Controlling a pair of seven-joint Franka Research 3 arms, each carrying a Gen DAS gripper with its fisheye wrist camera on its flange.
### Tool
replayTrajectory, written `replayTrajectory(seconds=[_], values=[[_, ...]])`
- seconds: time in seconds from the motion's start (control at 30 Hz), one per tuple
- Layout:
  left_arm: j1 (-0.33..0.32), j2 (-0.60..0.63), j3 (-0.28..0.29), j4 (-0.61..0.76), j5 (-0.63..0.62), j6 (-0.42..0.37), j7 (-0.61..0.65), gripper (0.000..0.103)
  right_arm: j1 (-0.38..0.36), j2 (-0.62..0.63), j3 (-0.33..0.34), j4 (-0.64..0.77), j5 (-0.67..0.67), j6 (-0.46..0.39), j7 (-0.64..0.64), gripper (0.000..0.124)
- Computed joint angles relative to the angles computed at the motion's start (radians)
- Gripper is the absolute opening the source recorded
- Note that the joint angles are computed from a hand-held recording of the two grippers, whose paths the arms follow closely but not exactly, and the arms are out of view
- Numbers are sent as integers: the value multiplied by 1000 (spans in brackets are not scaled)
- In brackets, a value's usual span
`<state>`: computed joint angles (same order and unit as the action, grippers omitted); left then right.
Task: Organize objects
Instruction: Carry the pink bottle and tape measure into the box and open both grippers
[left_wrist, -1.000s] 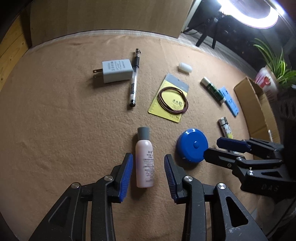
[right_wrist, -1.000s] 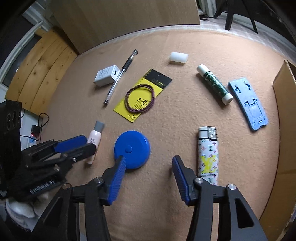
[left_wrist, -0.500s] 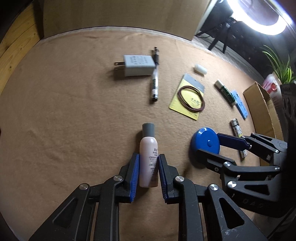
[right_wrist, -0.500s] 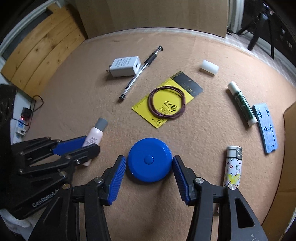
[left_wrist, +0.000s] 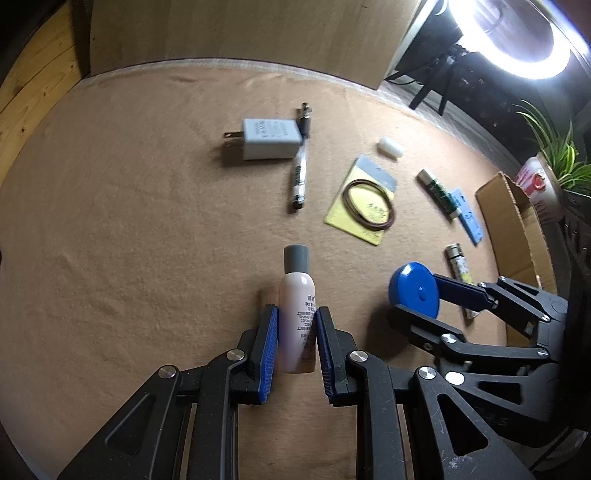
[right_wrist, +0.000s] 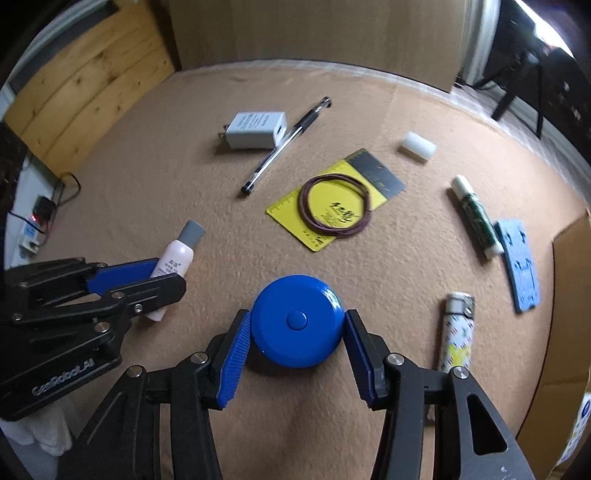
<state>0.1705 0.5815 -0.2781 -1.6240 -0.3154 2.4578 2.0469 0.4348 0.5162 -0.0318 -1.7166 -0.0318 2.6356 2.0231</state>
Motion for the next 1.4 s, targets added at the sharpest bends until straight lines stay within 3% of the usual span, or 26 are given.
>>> replayTrajectory(seconds=[0.2, 0.4, 0.5, 0.67, 1.03, 1.23, 1.27, 1.33, 1.4], values=[[-5, -35, -38, -21, -43, -1, 37, 22, 9, -161, -32, -213, -20, 133, 80, 46], [-32, -81, -80, -45, -127, -16, 118, 22, 9, -354, -110, -448, -196, 231, 333, 46], [-72, -90, -92, -35, -150, -23, 147, 22, -1, -452, -154, -549, -388, 232, 531, 46], [-156, -73, -109, 11, -158, -18, 156, 22, -84, -556, -144, -638, -594, 174, 714, 46], [-330, 22, -130, 142, -61, 0, 84, 22, -263, -642, -49, -761, -623, 182, 735, 46], [-361, 71, -140, 199, -8, 7, 40, 23, -343, -639, 11, -772, -605, 200, 705, 47], [-357, 77, -146, 207, -10, 3, 41, 26, -356, -640, 22, -774, -608, 206, 699, 47], [-353, 81, -147, 216, -9, 1, 32, 59, -375, -637, 44, -772, -596, 206, 666, 52], [-340, 74, -155, 203, -17, 25, 45, 61, -388, -637, 64, -770, -571, 199, 635, 61]])
